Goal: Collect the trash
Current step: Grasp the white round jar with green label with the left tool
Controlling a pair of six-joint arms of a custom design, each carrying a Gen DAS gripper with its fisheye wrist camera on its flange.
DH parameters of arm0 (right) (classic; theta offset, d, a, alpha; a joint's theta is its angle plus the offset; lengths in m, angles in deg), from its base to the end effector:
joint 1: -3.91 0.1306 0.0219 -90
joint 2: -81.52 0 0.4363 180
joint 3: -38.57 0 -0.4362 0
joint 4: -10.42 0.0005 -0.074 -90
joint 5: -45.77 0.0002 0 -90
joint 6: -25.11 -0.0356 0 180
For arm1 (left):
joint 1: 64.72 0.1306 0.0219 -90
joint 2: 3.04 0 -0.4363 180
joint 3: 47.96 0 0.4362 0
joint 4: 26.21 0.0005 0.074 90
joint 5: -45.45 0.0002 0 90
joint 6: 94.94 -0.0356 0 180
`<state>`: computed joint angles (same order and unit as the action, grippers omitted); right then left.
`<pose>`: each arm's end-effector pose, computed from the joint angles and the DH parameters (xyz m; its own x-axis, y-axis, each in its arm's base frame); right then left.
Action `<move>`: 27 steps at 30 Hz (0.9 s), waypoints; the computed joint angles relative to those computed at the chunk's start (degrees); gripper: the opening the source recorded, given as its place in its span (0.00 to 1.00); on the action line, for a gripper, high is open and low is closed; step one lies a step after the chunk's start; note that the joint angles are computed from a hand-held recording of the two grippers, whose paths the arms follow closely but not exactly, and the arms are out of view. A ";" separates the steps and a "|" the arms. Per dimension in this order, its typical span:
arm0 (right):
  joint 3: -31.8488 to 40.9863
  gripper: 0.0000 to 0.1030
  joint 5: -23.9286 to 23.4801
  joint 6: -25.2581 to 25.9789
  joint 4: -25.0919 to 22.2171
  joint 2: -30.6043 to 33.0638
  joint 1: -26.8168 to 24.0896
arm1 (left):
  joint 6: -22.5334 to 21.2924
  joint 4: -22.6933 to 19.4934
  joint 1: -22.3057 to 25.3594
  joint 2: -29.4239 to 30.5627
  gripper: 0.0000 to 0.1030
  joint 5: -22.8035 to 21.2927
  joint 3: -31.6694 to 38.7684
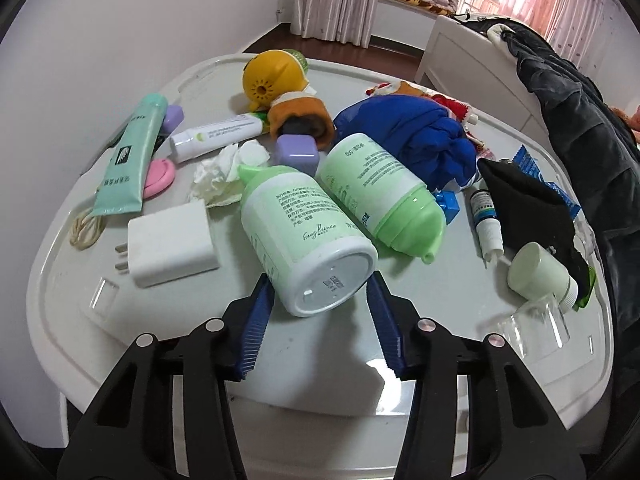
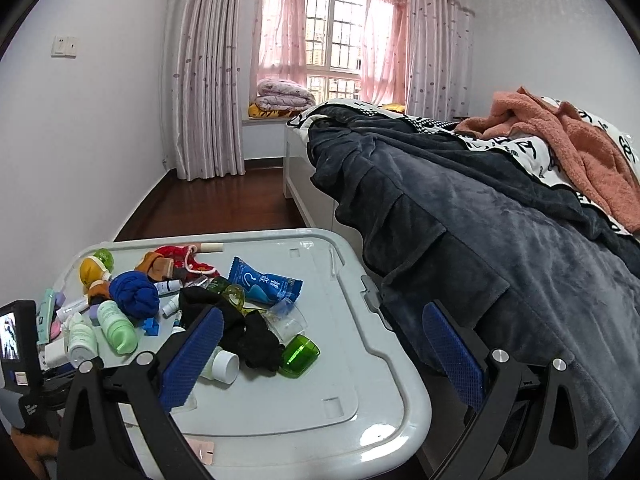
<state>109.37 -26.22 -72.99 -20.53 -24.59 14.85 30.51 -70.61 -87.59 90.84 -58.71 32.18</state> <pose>0.4201 0.0695 0.4657 -0.5341 0.0332 -0.8448 0.1478 0.9875 -0.0546 0.4936 -0.1993 0.3700 -0.7871 -0.2784 -0.5505 -0.2438 0.9601 -0.1369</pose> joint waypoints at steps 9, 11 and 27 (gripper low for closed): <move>0.20 0.96 1.92 1.11 -0.92 1.56 -0.25 | -0.07 -1.88 0.80 1.80 0.48 -2.50 1.55; 0.18 0.96 2.15 0.93 -1.25 1.81 -0.43 | 1.76 -2.03 1.11 2.00 0.60 -2.91 1.74; 0.47 0.96 3.29 8.50 -0.38 7.45 1.68 | -4.84 1.74 -0.16 -5.58 0.44 -0.83 -0.62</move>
